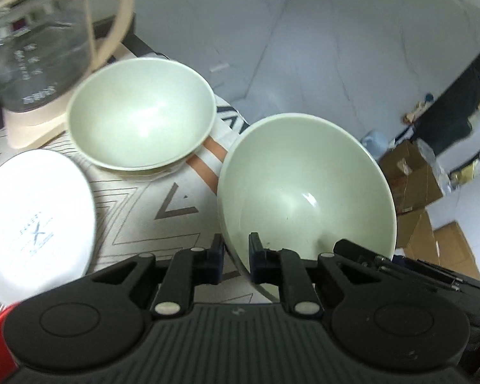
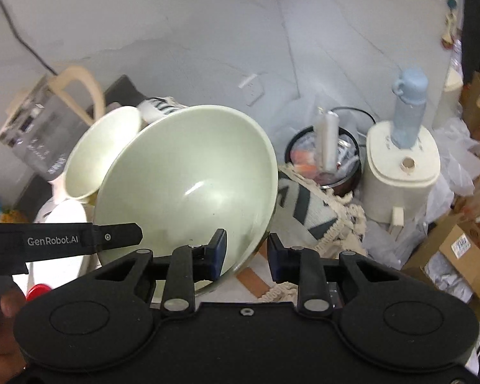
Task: Organize plates and bowls
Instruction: 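Carry the pale green bowl into the red bowl and open both grippers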
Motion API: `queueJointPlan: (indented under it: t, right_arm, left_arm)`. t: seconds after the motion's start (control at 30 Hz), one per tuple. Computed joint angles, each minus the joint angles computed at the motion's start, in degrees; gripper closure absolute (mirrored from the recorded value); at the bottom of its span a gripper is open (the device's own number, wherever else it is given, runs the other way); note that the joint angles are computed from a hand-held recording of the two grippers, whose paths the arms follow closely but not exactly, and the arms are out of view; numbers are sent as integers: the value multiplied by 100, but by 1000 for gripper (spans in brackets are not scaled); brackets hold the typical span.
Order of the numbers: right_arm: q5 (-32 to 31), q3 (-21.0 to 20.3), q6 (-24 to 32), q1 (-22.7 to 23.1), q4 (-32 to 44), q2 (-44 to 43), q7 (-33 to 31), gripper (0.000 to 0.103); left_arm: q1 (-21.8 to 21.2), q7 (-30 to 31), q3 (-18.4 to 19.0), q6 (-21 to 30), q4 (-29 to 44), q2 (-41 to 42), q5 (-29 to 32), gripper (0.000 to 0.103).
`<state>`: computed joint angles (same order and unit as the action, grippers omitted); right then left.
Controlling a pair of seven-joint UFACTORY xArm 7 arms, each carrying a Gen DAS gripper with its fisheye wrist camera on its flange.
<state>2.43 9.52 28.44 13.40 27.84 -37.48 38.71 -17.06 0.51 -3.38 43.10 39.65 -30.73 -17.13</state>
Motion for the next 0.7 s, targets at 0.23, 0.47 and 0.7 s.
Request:
queueJointPlan:
  t: [0.23, 0.47, 0.7]
  right_arm:
    - [36, -159, -30, 197, 195, -194, -533, 76]
    - [239, -231, -95, 429, 295, -225, -998, 76]
    - [498, -242, -195, 716, 390, -256, -1378, 76]
  left_arm:
    - [199, -564, -165, 128, -181, -684, 332, 89]
    - [361, -1000, -148, 315, -373, -1275, 596, 88]
    - [618, -1364, -114, 650, -522, -1951, 835, 88]
